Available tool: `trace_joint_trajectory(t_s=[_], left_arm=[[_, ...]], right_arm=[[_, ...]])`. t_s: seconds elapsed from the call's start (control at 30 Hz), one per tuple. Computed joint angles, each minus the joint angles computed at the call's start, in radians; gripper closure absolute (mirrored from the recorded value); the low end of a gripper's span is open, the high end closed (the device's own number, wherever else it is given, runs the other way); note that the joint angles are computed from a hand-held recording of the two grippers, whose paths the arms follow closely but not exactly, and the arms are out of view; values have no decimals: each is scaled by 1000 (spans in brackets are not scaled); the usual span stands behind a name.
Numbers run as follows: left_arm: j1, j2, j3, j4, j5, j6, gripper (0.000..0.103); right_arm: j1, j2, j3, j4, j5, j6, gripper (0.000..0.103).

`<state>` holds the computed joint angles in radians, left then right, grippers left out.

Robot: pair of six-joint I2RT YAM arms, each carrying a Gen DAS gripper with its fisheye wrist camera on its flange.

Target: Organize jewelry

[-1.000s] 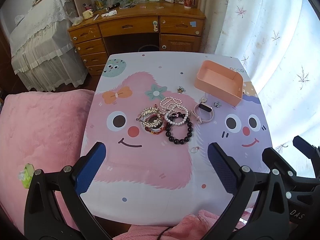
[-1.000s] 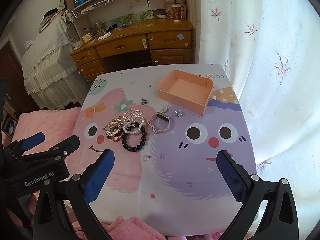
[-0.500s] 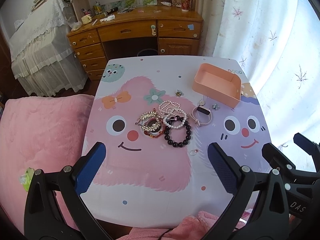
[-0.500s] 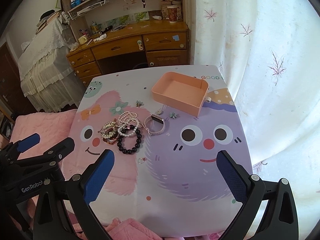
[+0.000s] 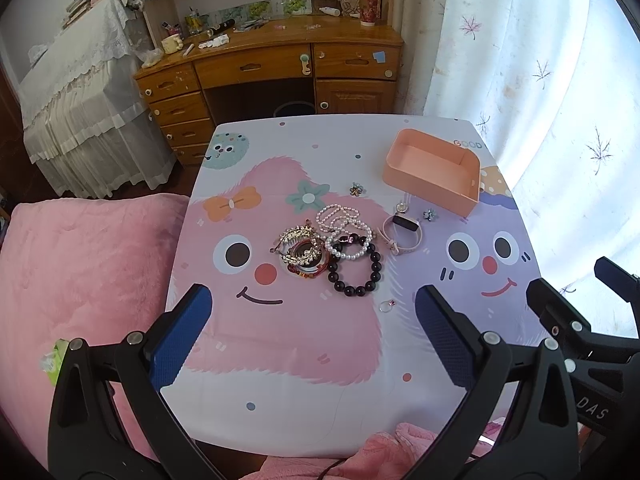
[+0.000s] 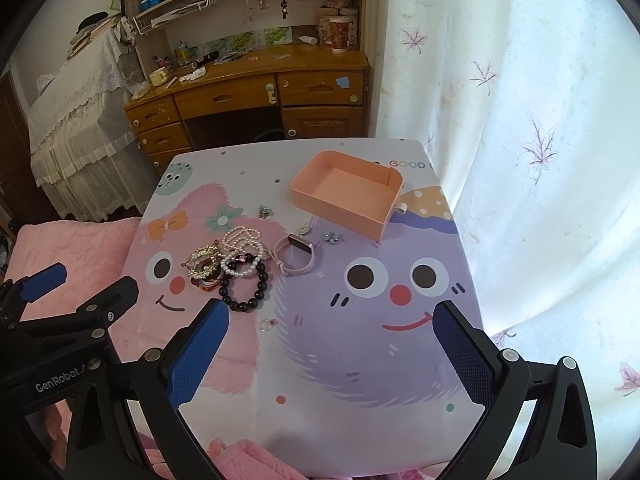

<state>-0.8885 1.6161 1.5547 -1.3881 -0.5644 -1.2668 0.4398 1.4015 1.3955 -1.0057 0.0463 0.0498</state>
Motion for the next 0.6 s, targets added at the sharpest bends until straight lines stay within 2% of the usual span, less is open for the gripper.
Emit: trace_joint_trajectory(t_s=[0.6], left_arm=[[-11,13,27,-26,-35,11,1]], right_arm=[[-1,-30,-11,19,10,21,0]])
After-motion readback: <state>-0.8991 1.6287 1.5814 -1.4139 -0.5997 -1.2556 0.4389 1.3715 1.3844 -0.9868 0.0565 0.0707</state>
